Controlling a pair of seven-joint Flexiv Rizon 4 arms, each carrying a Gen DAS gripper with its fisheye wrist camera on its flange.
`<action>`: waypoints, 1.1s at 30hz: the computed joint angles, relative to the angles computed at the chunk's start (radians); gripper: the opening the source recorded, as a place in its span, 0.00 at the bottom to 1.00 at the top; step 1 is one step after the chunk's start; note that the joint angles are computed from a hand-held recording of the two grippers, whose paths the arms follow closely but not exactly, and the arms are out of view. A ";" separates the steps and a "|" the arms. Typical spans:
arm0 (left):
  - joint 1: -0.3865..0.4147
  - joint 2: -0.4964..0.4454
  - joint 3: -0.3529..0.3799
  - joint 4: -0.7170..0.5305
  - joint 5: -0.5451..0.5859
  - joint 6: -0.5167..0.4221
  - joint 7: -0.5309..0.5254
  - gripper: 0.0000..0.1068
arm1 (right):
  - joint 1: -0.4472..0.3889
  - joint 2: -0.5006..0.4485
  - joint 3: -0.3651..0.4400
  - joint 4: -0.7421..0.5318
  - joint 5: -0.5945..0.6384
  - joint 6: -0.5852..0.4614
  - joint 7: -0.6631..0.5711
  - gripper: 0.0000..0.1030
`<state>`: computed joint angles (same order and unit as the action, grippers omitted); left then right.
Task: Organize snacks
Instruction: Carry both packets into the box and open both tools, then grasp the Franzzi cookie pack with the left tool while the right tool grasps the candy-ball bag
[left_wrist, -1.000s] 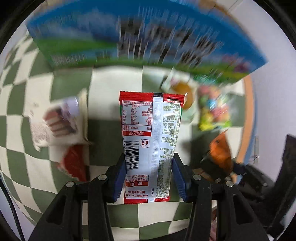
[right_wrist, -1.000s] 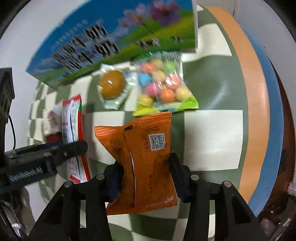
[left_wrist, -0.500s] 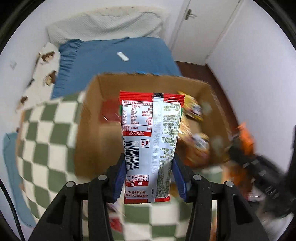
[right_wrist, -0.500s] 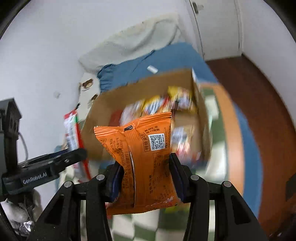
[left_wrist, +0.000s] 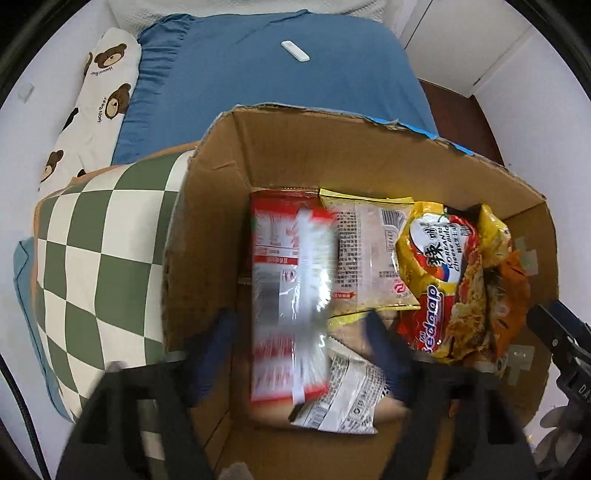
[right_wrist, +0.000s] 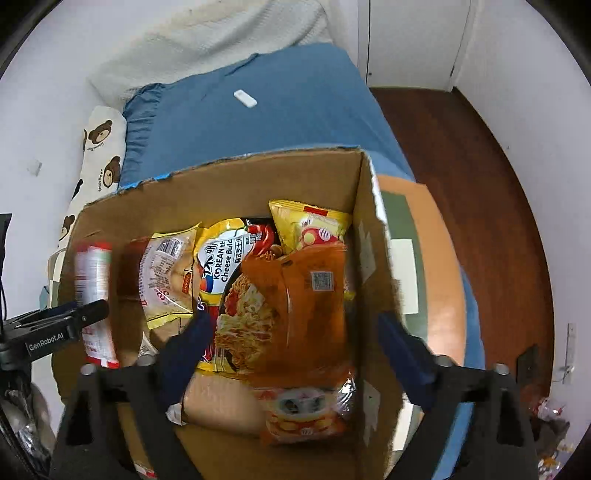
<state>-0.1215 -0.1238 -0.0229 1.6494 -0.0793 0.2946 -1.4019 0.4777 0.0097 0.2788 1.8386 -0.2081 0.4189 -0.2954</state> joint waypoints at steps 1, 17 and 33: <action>-0.001 0.001 0.001 0.008 0.004 0.012 0.000 0.87 | 0.000 -0.005 -0.001 0.000 -0.002 -0.003 -0.003 0.92; -0.014 0.101 0.007 0.151 0.005 0.102 -0.004 0.87 | 0.034 -0.032 0.016 0.021 0.002 0.040 0.000 0.94; -0.003 0.344 0.026 0.315 -0.055 0.236 0.038 0.87 | 0.103 0.042 0.070 0.024 -0.137 -0.023 0.123 0.94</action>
